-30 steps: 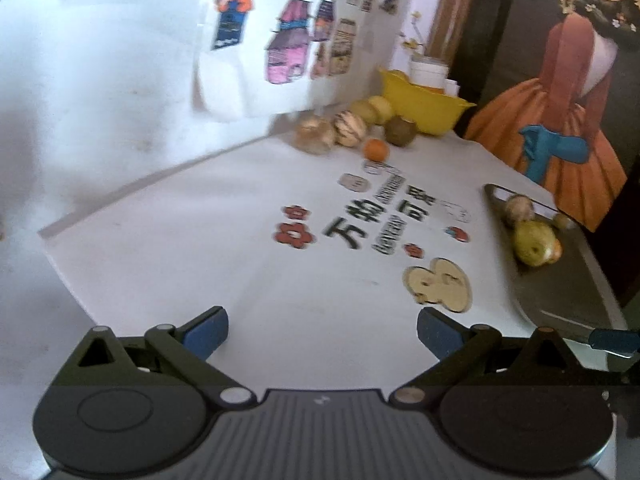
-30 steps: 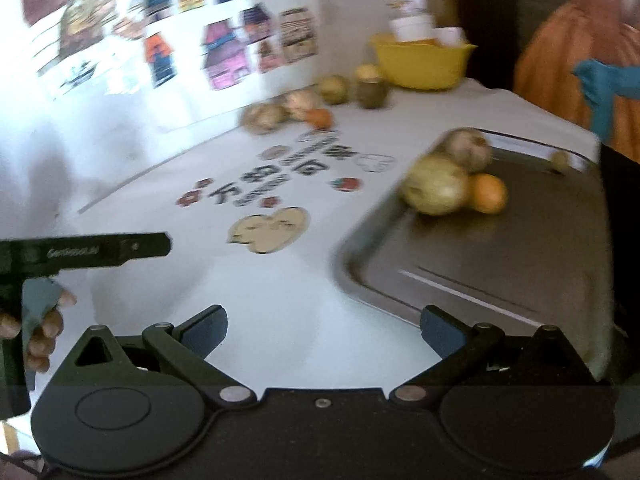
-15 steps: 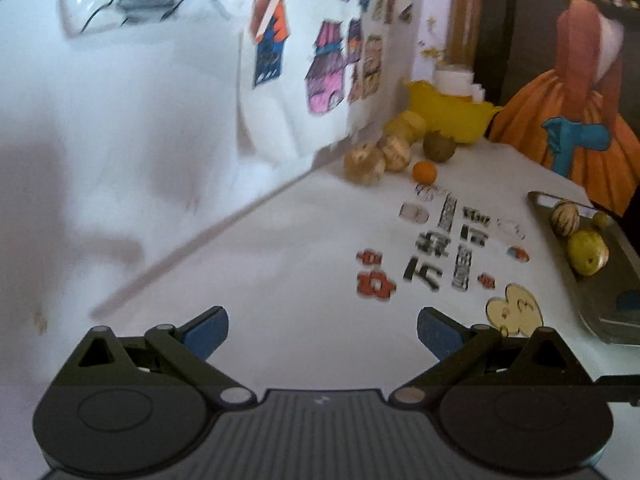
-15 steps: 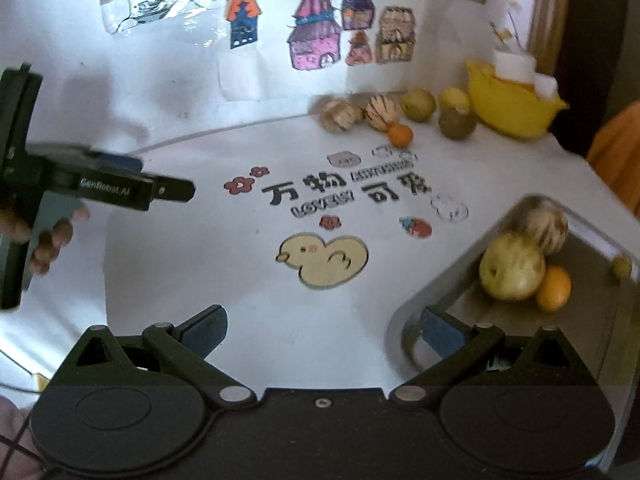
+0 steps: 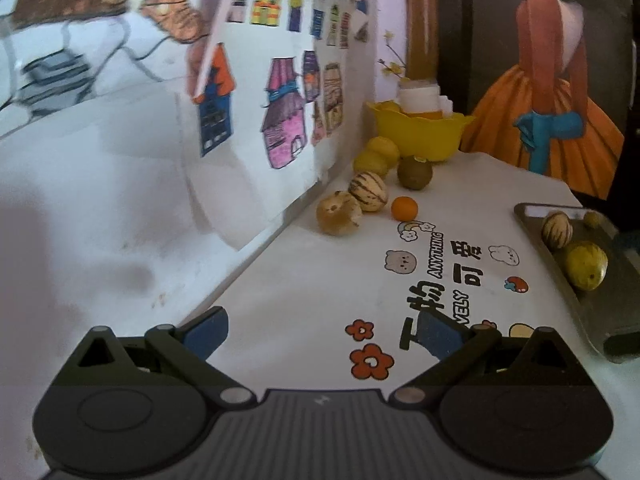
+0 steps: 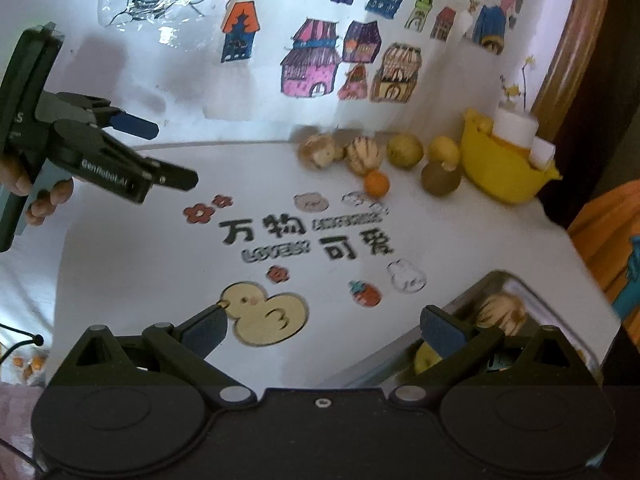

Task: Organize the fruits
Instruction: 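Withdraw both grippers from the tray toward the fruit pile, then reach the left gripper to a tan pepino while the right gripper reaches a striped pepino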

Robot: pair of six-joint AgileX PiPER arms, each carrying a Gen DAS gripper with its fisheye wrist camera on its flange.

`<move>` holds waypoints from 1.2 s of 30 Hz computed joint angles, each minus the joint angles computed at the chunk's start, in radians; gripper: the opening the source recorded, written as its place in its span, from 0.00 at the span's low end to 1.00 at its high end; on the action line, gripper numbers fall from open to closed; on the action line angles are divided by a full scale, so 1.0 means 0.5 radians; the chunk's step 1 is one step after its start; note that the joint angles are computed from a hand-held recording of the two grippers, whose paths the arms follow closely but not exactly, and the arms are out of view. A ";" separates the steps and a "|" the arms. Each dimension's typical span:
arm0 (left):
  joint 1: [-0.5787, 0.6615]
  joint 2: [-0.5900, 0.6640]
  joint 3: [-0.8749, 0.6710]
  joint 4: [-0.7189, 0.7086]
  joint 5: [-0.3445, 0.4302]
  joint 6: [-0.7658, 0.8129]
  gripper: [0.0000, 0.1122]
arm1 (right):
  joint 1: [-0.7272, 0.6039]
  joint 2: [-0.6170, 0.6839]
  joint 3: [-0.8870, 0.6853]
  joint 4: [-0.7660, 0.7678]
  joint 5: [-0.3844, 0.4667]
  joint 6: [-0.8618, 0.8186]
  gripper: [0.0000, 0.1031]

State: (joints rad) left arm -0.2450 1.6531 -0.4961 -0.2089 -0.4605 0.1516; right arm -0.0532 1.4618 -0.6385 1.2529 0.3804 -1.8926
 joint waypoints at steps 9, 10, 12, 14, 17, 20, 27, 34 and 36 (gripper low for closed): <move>-0.001 0.167 -0.189 0.090 -0.036 0.114 0.91 | -0.077 0.171 -0.288 -0.013 0.026 -0.169 0.99; -0.005 0.189 -0.217 0.090 -0.051 0.159 0.91 | -0.081 0.207 -0.360 -0.069 0.031 -0.096 0.99; -0.014 0.244 -0.276 0.101 -0.105 0.243 0.91 | -0.089 0.314 -0.563 -0.256 0.077 0.171 0.99; -0.039 0.303 -0.347 0.081 -0.140 0.338 0.91 | -0.094 0.450 -0.802 -0.427 0.156 0.468 0.99; -0.061 0.406 -0.472 0.140 -0.151 0.415 0.91 | -0.079 0.691 -1.187 -0.666 0.286 0.895 0.99; -0.095 0.522 -0.617 0.089 -0.123 0.596 0.91 | -0.022 0.992 -1.637 -0.934 0.407 1.271 0.99; -0.046 0.770 -0.947 0.138 0.006 0.652 0.89 | 0.111 1.578 -2.504 -1.226 0.744 1.289 0.96; 0.016 0.926 -1.145 0.272 0.093 0.568 0.81 | 0.210 2.027 -3.208 -1.399 1.014 1.458 0.86; 0.036 0.960 -1.199 0.337 0.133 0.499 0.76 | 0.222 2.158 -3.443 -1.442 1.133 1.532 0.83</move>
State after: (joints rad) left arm -0.2268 2.1329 -1.0955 -0.0404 -0.3939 0.4013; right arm 0.0578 2.5407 -2.3601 0.5319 0.9468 -1.1264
